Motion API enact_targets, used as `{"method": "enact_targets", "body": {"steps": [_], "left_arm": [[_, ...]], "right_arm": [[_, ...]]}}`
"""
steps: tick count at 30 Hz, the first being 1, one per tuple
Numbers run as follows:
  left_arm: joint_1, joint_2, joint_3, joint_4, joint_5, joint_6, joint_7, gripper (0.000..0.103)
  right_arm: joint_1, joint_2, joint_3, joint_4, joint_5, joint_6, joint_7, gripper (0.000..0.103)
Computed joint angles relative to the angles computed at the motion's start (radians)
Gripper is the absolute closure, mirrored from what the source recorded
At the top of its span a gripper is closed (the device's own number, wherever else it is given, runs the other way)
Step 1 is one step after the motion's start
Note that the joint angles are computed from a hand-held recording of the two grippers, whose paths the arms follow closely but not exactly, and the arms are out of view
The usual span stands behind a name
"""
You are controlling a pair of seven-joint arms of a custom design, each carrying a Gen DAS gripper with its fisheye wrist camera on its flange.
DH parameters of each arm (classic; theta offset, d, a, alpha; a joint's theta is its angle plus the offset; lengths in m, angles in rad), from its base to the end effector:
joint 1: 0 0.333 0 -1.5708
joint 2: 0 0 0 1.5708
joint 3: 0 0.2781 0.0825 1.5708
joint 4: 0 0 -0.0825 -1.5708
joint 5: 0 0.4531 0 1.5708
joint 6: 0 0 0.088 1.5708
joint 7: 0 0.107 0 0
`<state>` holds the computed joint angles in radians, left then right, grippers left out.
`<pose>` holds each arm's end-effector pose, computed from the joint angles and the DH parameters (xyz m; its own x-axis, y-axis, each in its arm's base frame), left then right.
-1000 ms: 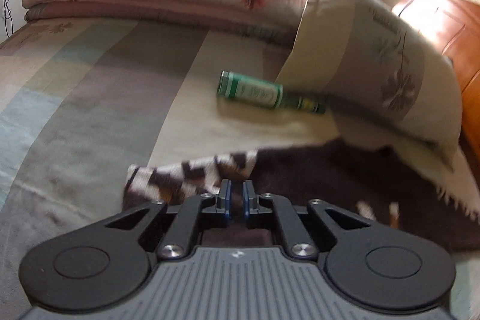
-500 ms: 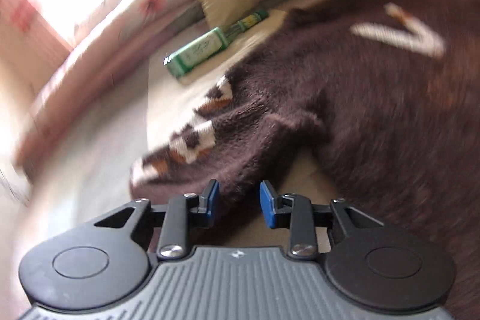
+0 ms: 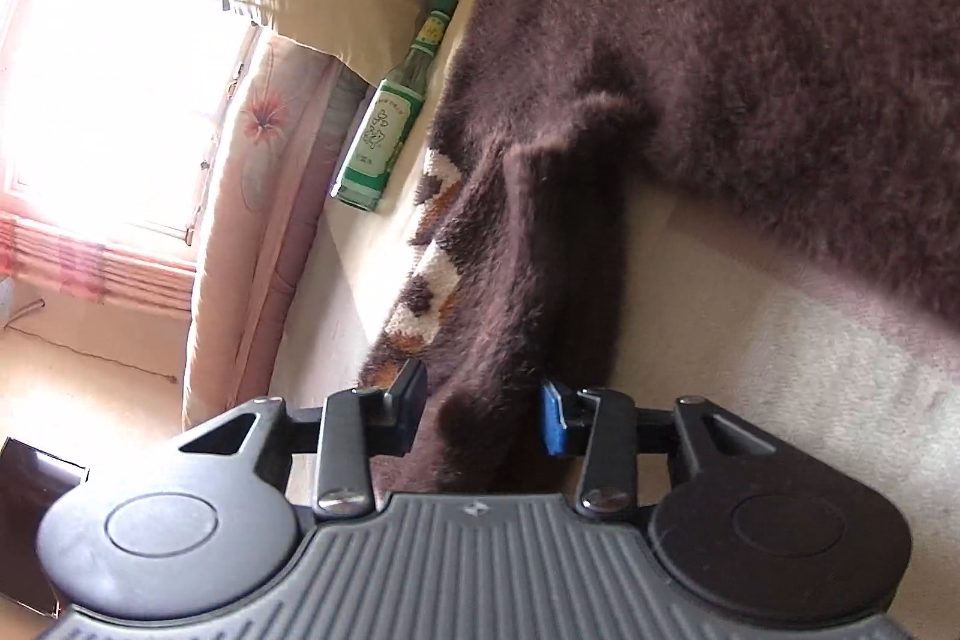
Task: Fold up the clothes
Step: 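Lift the sleeve with the left tool and carry it over the sweater body, then lay the sleeve across the body near the collar and open the left tool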
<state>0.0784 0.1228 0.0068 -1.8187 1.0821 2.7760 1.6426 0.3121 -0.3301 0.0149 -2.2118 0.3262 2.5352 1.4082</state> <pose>0.6989 0.0206 0.4832 -0.3183 -0.4371 -0.8412 -0.5390 0.8134 -0.2187 0.5496 0.1831 0.5307 0.3416 -0.9173 -0.2046 -0.7780 -0.1539 -0.6091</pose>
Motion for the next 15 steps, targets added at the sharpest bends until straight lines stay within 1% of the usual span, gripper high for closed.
{"method": "enact_targets", "body": {"steps": [4, 6, 9, 11, 12, 13, 14, 15], "left_arm": [[-0.008, 0.039, -0.002, 0.046, -0.022, 0.019, 0.017, 0.062], [-0.017, 0.061, 0.004, 0.068, -0.019, 0.036, 0.02, 0.062], [-0.039, 0.097, 0.023, 0.106, 0.03, 0.057, -0.014, 0.062], [-0.051, 0.116, 0.028, 0.127, 0.031, 0.047, -0.003, 0.063], [-0.054, 0.124, 0.027, 0.134, 0.017, 0.034, 0.02, 0.066], [-0.058, 0.131, 0.026, 0.142, 0.003, 0.018, 0.046, 0.074], [-0.062, 0.14, 0.026, 0.151, -0.012, -0.002, 0.061, 0.079], [-0.067, 0.149, 0.028, 0.163, -0.026, -0.024, 0.07, 0.089]], "right_arm": [[0.033, 0.017, -0.025, 0.045, 0.09, -0.019, -0.086, 0.0], [0.036, 0.029, -0.02, 0.075, 0.102, -0.034, -0.114, 0.0], [0.039, 0.031, -0.007, 0.087, 0.106, -0.025, -0.143, 0.0], [0.045, 0.029, -0.004, 0.086, 0.12, -0.021, -0.158, 0.0], [0.047, 0.03, -0.005, 0.085, 0.128, -0.024, -0.164, 0.0], [0.049, 0.03, -0.005, 0.085, 0.136, -0.029, -0.169, 0.0], [0.046, 0.031, -0.004, 0.084, 0.136, -0.033, -0.164, 0.0], [0.043, 0.031, -0.003, 0.083, 0.135, -0.037, -0.159, 0.0]]}}
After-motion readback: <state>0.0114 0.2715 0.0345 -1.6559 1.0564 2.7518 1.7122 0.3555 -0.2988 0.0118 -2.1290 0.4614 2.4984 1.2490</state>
